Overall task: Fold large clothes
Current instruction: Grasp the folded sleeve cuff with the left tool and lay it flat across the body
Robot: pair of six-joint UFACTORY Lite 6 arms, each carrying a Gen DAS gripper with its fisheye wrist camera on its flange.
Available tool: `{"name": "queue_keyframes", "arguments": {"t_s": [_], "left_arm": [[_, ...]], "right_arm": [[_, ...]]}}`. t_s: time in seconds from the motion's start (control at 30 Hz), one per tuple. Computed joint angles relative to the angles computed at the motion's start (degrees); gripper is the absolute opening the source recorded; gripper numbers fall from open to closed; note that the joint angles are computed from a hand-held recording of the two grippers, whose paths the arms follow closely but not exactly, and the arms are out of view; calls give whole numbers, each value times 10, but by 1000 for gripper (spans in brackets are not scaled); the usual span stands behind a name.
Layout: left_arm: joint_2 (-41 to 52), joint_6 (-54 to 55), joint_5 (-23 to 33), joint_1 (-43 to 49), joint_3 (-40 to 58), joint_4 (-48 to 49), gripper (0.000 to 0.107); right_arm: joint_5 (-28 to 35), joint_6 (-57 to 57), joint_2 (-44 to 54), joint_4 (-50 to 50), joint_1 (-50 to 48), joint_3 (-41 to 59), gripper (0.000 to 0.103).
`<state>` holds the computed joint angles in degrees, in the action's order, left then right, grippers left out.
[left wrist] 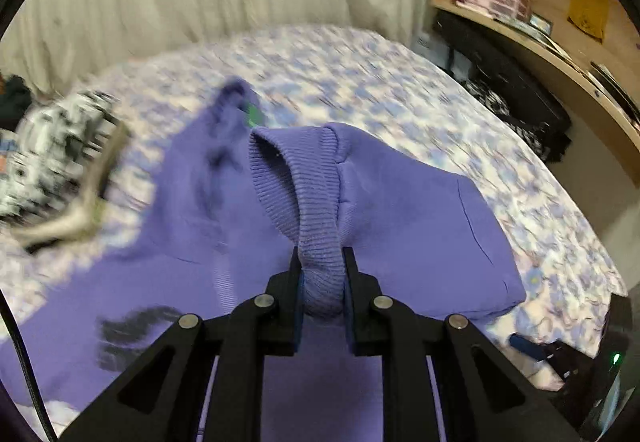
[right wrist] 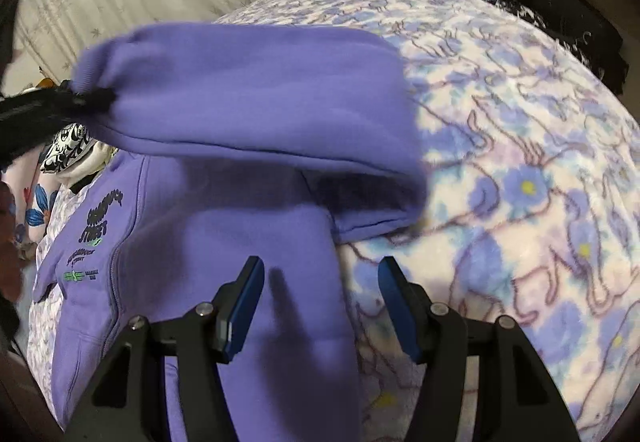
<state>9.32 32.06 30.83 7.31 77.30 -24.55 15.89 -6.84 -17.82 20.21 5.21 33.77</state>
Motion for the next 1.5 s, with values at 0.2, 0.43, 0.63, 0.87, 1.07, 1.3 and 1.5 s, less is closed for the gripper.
{"name": "queue_keyframes", "arguments": {"t_s": [0.2, 0.43, 0.63, 0.87, 1.07, 1.3, 1.5], "left_arm": [[33, 79, 44, 170, 47, 15, 14], [213, 24, 37, 248, 73, 124, 39], [278, 96, 111, 304, 142, 0, 59], [332, 129, 119, 297, 213, -43, 67], [337, 142, 69, 254, 190, -23, 32], [288, 184, 50, 228, 154, -66, 16], [301, 156, 25, 205, 143, -34, 17]], "right_arm": [[1, 133, 7, -124, 49, 28, 59], [23, 177, 108, -145, 81, 87, 59], [45, 50, 132, -8, 53, 120, 60], [42, 114, 259, -80, 34, 282, 60], [99, 111, 474, -72, 1, 507, 60], [61, 108, 491, -70, -6, 514, 11], [40, 213, 519, -177, -23, 496, 10]]}}
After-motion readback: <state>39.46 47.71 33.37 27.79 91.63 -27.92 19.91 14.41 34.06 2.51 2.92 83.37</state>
